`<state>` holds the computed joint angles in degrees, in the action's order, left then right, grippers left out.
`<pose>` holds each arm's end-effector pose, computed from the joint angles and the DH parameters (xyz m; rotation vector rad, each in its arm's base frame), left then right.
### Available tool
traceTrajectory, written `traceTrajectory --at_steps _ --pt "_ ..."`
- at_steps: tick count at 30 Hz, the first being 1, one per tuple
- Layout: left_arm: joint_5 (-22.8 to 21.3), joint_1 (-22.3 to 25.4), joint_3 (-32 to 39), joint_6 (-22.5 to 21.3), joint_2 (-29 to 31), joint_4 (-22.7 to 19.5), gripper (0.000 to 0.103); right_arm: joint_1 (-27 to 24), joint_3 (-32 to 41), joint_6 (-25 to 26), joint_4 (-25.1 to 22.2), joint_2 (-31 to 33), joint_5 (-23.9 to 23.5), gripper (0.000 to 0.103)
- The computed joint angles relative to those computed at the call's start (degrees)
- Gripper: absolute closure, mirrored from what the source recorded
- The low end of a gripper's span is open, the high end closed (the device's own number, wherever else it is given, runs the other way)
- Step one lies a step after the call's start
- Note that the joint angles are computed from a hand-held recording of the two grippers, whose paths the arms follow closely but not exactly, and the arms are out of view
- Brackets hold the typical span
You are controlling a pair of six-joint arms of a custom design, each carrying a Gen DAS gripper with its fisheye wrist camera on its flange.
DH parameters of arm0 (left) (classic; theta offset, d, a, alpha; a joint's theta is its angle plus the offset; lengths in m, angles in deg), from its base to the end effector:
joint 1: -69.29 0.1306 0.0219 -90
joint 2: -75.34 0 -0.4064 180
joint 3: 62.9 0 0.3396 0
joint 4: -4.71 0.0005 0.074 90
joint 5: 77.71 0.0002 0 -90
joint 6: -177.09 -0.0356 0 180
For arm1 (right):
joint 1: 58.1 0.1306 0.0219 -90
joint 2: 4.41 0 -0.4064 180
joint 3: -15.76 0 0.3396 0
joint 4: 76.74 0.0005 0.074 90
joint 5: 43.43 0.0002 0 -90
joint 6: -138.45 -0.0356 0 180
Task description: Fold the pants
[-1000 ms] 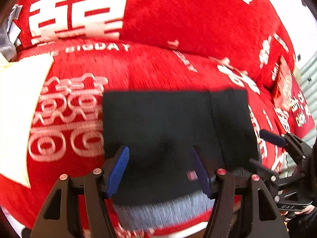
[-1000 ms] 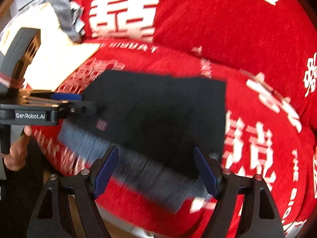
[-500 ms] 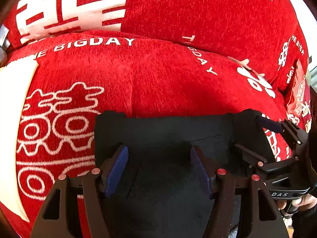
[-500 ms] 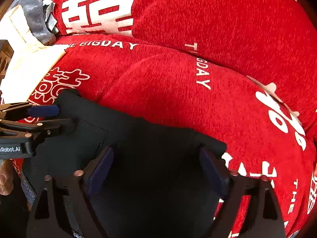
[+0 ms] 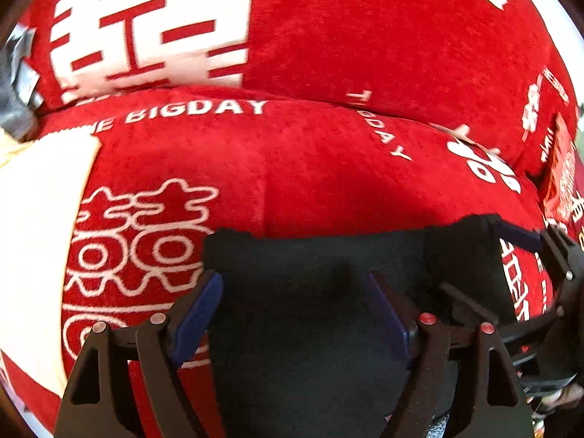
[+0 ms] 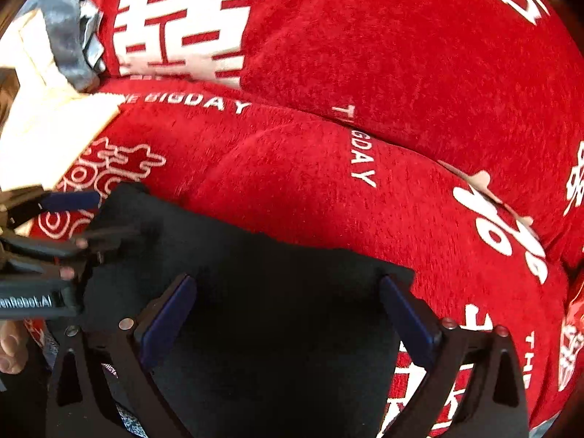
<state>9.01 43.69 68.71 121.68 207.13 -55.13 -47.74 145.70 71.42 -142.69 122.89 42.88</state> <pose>0.6201 -0.2954 0.3376 -0.2276 2.6363 -0.2897 0.6454 0.1198 0.3716 -0.7857 2.5536 0.0159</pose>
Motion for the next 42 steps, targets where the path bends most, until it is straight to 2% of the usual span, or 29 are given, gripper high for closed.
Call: traceTrajectory --at_steps 2,4,5,6,11,15,21,24,27,30,31,32,33,36,39,42 --pt "0.0 0.5 -0.8 1.8 -0.1 -0.3 0.022 0.5 0.6 0.3 -1.0 0.8 0.7 0.002" --pt "0.6 0.8 1.6 3.9 2.1 -5.2 0.022 0.7 0.8 0.0 -2.5 1.5 1.0 0.0" --pt "1.5 0.9 1.3 4.9 2.5 -5.7 0.019 0.6 0.6 -0.4 -2.9 1.5 0.7 0.0" --pt "0.8 0.8 -0.9 5.8 1.4 -3.4 0.019 0.4 0.5 -1.0 -3.3 1.4 0.6 0.0" --pt "-1.2 -0.3 -3.4 4.3 -0.5 -2.6 0.019 -0.5 -4.6 -0.8 -4.0 -2.3 -0.4 0.0" --pt "-0.3 -0.9 -8.2 5.7 -3.4 -0.3 0.019 -1.5 -14.4 -1.2 -0.5 -8.8 -3.4 0.0" --pt "-1.2 -2.6 -14.5 6.5 -7.8 1.8 0.019 -2.1 -25.9 -1.5 5.2 -17.0 -2.6 0.0" --pt "-1.6 -3.2 -16.9 7.6 -9.5 2.6 0.019 -3.0 -28.9 -2.5 5.7 -19.1 -3.6 0.0" --pt "-2.0 -3.7 -17.7 8.2 -10.3 2.1 0.019 -3.1 -32.1 -2.9 9.0 -21.7 -2.9 0.0" --pt "-2.4 -4.2 -19.5 8.6 -11.2 3.1 0.018 -2.7 -34.9 -1.8 12.8 -24.0 -4.2 0.0" --pt "-2.4 -4.2 -19.7 8.6 -11.1 3.3 0.016 -2.4 -35.5 -1.1 13.5 -24.1 -4.6 0.0" --pt "-3.0 -4.3 -19.9 9.0 -10.9 3.1 0.007 -2.2 -35.3 -0.6 13.0 -23.6 -4.9 0.0" --pt "-4.3 -4.3 -20.2 9.7 -10.9 3.1 0.002 -2.0 -35.2 -0.4 12.3 -22.8 -4.6 0.0" --pt "-3.4 -4.1 -21.4 10.1 -11.4 4.2 0.002 -1.3 -36.4 0.1 14.4 -22.0 -1.4 0.0" --pt "-4.3 -4.6 -20.3 10.6 -11.6 2.0 0.002 -0.4 -36.1 1.0 13.5 -22.4 1.3 0.0" --pt "-6.0 -5.7 -19.1 11.3 -11.8 -0.2 0.002 0.5 -34.9 -1.6 12.0 -23.2 6.0 0.0"
